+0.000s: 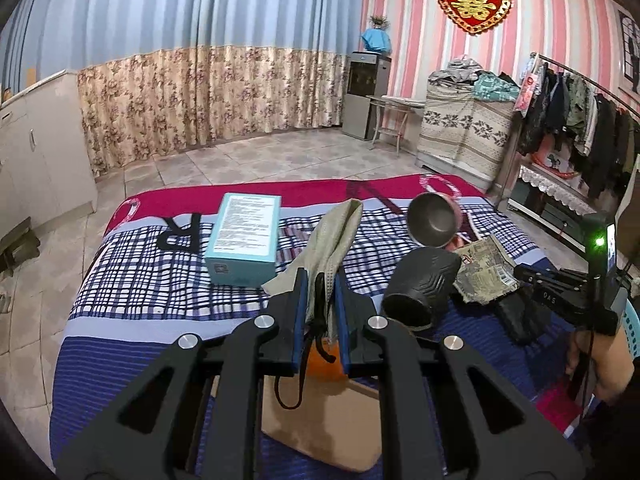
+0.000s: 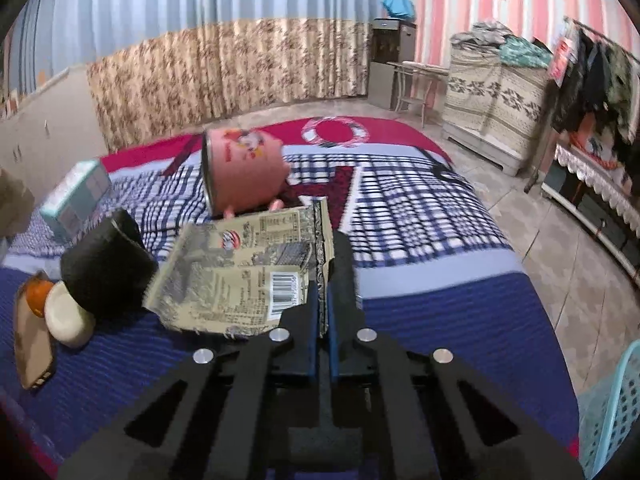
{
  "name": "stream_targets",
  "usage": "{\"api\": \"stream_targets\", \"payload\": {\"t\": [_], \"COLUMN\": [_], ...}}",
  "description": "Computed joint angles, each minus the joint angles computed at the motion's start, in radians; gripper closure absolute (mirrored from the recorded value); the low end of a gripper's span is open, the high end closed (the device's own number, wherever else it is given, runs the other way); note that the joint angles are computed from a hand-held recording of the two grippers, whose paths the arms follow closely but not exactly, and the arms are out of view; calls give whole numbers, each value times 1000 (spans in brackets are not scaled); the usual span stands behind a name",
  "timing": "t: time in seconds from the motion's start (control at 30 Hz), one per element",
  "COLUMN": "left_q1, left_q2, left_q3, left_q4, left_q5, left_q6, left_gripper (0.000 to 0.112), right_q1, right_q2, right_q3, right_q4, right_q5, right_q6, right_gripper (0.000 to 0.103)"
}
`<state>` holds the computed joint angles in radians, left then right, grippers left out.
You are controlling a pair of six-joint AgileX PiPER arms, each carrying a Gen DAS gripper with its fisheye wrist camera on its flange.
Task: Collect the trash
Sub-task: 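Grasp the printed snack packet with the right tool while the left tool holds the cloth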
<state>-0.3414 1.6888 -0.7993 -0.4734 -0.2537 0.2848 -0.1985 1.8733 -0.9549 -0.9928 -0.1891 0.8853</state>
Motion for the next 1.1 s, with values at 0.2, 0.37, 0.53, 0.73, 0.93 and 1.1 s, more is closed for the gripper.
{"api": "stream_targets", "payload": {"t": [0.2,0.37,0.53,0.73,0.93,1.1], "left_q1": [-76,-160,-262,-345,-316,-252], "left_q2": [-36,-32,-9,-1,3,-4], "left_q3": [4,-23,-57,-56,-32,2], "left_q4": [-162,-247,-317,-370,-336,-239], "left_q5": [1,2,-14,-35,-31,-32], "left_q6": [137,203,261,302,278,190], "left_gripper": [100,100,100,100,100,100], "right_q1": [-184,-366,-546,-535,-386,-203], "right_q2": [-131,-253,-325,-292,-271,-207], "right_q3": [126,238,298,291,325,257], "right_q4": [-152,-295,-459,-535,-357,-335], "right_q5": [-186,-334,-444,-379,-273,-165], "right_q6": [168,261,344,350,178,177], "right_gripper": [100,100,100,97,36,36]}}
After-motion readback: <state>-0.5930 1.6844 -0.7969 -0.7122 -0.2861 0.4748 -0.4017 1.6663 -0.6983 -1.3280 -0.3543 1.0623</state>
